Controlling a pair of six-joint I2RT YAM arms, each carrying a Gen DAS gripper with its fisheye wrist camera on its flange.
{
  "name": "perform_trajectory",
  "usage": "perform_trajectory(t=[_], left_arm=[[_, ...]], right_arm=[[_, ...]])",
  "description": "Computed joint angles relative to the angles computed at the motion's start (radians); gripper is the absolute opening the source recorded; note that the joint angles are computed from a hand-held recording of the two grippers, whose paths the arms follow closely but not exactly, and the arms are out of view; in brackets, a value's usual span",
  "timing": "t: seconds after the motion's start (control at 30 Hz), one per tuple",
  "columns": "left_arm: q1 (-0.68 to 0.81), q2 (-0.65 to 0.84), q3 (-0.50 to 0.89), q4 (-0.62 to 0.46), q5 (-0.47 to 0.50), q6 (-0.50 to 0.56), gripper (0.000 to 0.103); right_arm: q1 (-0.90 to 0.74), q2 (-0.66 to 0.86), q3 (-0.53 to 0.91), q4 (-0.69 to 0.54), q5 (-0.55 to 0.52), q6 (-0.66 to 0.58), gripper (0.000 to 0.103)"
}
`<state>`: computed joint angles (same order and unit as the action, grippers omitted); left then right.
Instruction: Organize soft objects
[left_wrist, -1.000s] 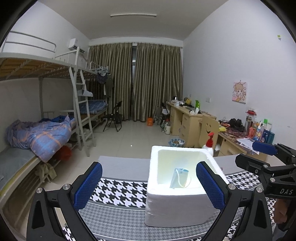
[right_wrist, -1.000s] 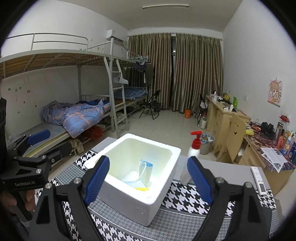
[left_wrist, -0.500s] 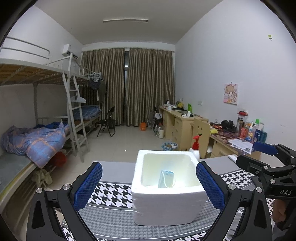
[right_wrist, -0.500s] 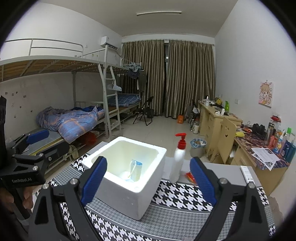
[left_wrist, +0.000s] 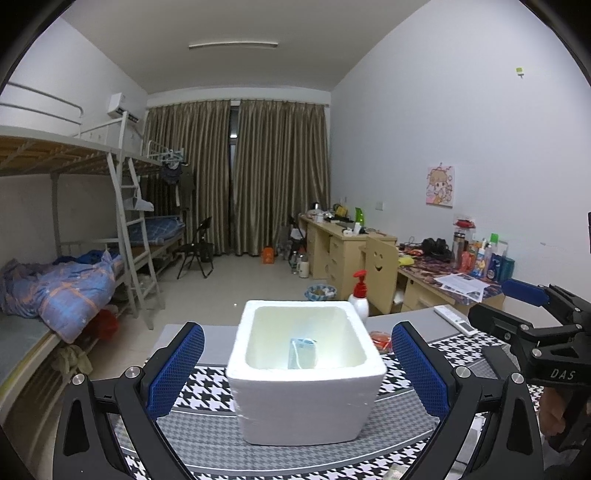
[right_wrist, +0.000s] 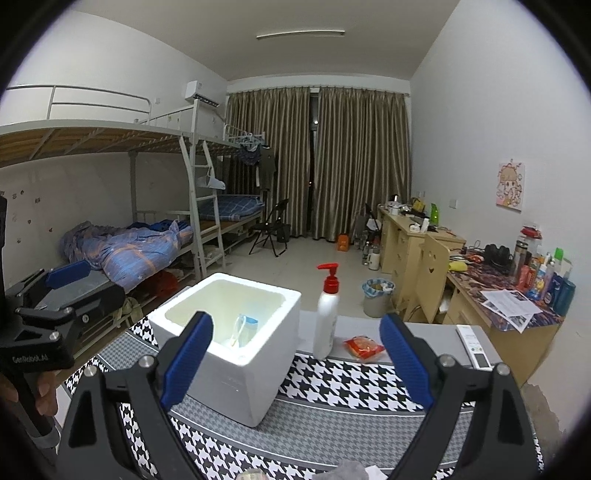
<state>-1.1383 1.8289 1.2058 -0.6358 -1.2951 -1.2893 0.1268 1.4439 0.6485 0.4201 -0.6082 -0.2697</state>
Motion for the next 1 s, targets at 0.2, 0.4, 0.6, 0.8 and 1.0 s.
perform_trajectory(t=[0.2,0.4,0.6,0.8,1.0], left_arm=[[-0.017,0.017,0.016,0.053,-0.001,0.059,0.102],[-0.022,0.036,0.024,0.121,0.01,0.113,0.102],[-0.028,0.051,0.031,0.164,0.014,0.156,0.102],[-0.038,0.075,0.048,0.19,0.012,0.183,0.102],[-0.043,0.097,0.059,0.227,0.01,0.215,0.102]], right_arm=[[-0.038,-0.016,-0.024,0.012,-0.012,0.004,0.095],[-0.083,-0.037,-0.05,0.023,-0.032,0.001,0.095],[-0.117,-0.049,-0.069,0.033,-0.046,-0.006,0.095],[-0.153,-0.04,-0.071,0.037,-0.066,0.001,0.095],[-0.182,-0.037,-0.092,0.069,-0.077,0.007,0.095]])
